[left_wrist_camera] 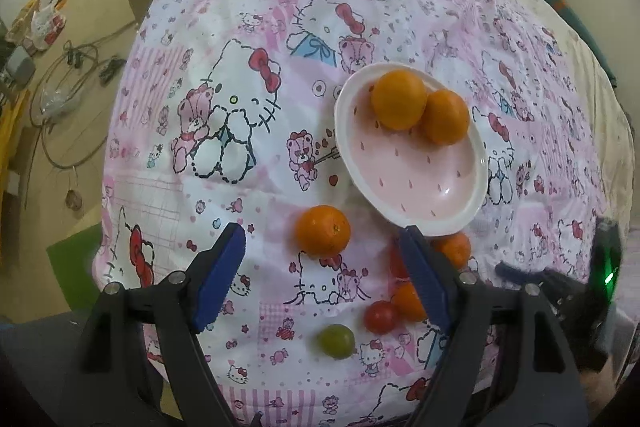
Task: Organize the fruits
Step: 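Open the right gripper and move it to the dark grape, then grasp the dark grape with the right gripper while the left grasps a mandarin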
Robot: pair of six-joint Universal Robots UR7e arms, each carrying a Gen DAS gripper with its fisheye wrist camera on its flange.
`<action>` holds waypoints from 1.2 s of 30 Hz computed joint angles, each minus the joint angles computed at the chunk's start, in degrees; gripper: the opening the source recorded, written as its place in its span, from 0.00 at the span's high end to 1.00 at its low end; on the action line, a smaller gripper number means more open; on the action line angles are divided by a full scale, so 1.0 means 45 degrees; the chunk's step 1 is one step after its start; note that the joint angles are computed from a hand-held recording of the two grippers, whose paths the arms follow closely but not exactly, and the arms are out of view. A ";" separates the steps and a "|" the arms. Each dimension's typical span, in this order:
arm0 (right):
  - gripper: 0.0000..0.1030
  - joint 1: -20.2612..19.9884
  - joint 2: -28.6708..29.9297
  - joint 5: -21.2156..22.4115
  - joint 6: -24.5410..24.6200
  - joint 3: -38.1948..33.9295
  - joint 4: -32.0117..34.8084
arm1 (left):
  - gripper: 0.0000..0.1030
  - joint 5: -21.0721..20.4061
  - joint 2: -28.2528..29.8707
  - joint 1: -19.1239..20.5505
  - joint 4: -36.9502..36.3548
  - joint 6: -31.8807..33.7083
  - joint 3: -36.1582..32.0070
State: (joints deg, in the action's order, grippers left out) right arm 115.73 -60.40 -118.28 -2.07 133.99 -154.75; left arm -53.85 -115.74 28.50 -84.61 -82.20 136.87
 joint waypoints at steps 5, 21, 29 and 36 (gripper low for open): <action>0.57 0.0104 0.0422 -0.0349 -0.0346 0.0078 0.0140 | 0.25 -0.0177 0.0074 0.0169 -0.0250 0.0033 -0.0009; 0.76 -0.0115 0.0176 -0.0055 -0.0587 0.0107 -0.0433 | 0.26 -0.0014 -0.0077 0.0545 0.0244 -0.0538 -0.0150; 0.76 -0.0634 -0.0949 0.1203 -0.0024 0.0438 -0.1601 | 0.27 -0.0359 0.0795 0.1683 -0.0693 -0.0163 0.0052; 0.76 -0.0593 -0.1282 0.1751 0.0002 0.0411 -0.1776 | 0.36 -0.0784 0.1901 0.2384 -0.2240 0.0837 0.0293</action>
State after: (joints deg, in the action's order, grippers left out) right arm 113.06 -66.17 -110.40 -2.06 135.84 -162.74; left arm -57.38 -107.19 39.23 -94.69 -78.43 138.18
